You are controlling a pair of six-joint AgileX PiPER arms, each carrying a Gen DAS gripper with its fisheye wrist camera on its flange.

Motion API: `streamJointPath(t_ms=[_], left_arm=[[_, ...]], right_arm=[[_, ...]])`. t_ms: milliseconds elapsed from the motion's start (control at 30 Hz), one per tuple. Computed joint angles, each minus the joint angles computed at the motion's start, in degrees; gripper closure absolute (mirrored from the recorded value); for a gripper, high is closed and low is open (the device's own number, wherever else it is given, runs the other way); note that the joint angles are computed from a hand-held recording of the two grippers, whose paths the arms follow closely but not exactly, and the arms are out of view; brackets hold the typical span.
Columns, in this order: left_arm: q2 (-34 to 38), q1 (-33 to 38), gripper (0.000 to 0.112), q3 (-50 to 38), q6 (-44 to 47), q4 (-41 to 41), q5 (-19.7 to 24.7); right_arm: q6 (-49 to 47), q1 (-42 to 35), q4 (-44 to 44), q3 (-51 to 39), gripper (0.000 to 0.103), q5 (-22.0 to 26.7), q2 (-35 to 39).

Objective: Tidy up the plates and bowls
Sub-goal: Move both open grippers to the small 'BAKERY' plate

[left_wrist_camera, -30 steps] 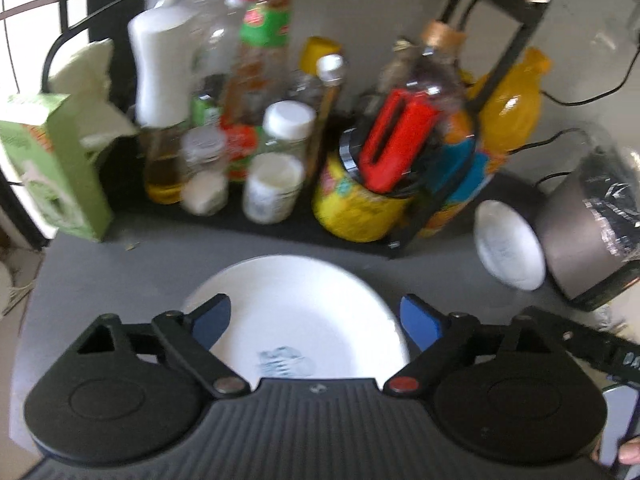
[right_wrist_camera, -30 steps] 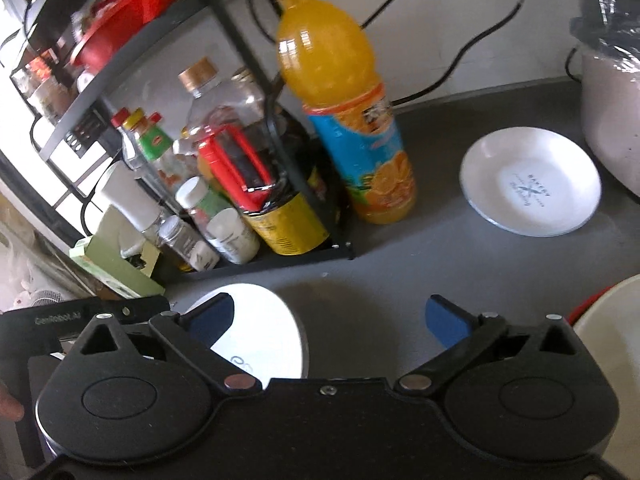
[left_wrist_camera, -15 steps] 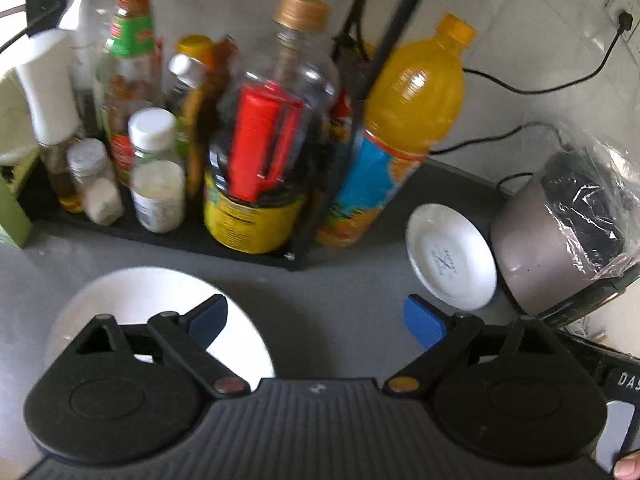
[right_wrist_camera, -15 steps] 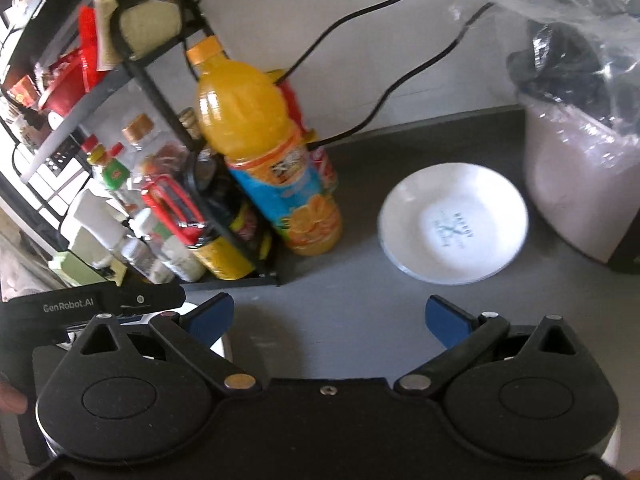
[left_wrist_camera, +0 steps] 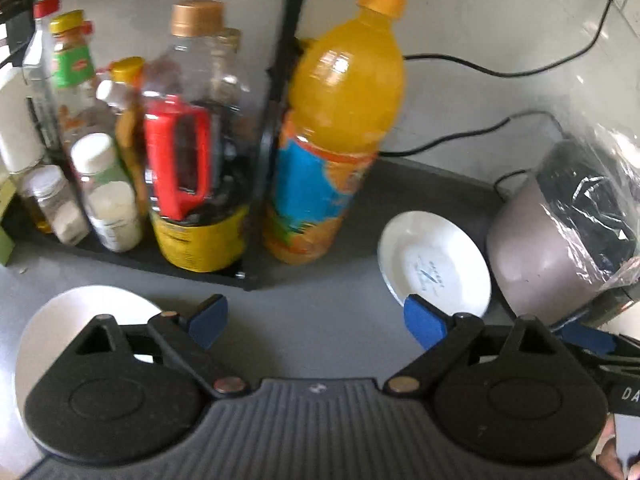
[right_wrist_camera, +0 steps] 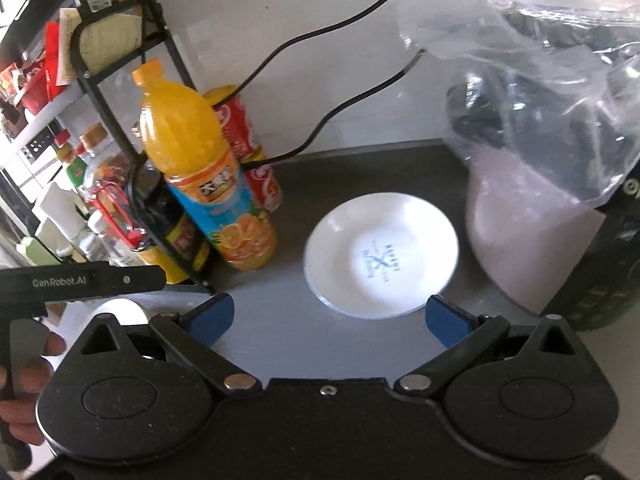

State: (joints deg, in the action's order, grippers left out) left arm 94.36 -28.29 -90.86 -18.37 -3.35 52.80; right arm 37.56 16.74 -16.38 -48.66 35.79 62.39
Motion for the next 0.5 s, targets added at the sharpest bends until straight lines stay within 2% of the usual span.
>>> streamJointPath(t_ms=[100,333,433,500], left_arm=[[1.3,-2.5,0.019,-1.0,-2.3,2.3,-0.8],[7.0,-7.5,0.023,-6.5,-6.4,5.5,-0.5],[9.7,-8.7,0.036,-9.1,-6.8,5.3,-0.4],[11.8,-9.1,0.050,-11.0,-7.1,4.6,0.0]], right_arm=[[-9.3,-5.0,7.2,0.3,0.000,-0.6,0.0],[-28.0,-13.1,18.1,-0.2,0.001,-1.4,1.1],[-33.9,-15.6,21.4,-0.9,0.007,-1.2,2.6],[-36.2,-16.3,22.0,-1.0,0.020,-1.3,3.3]])
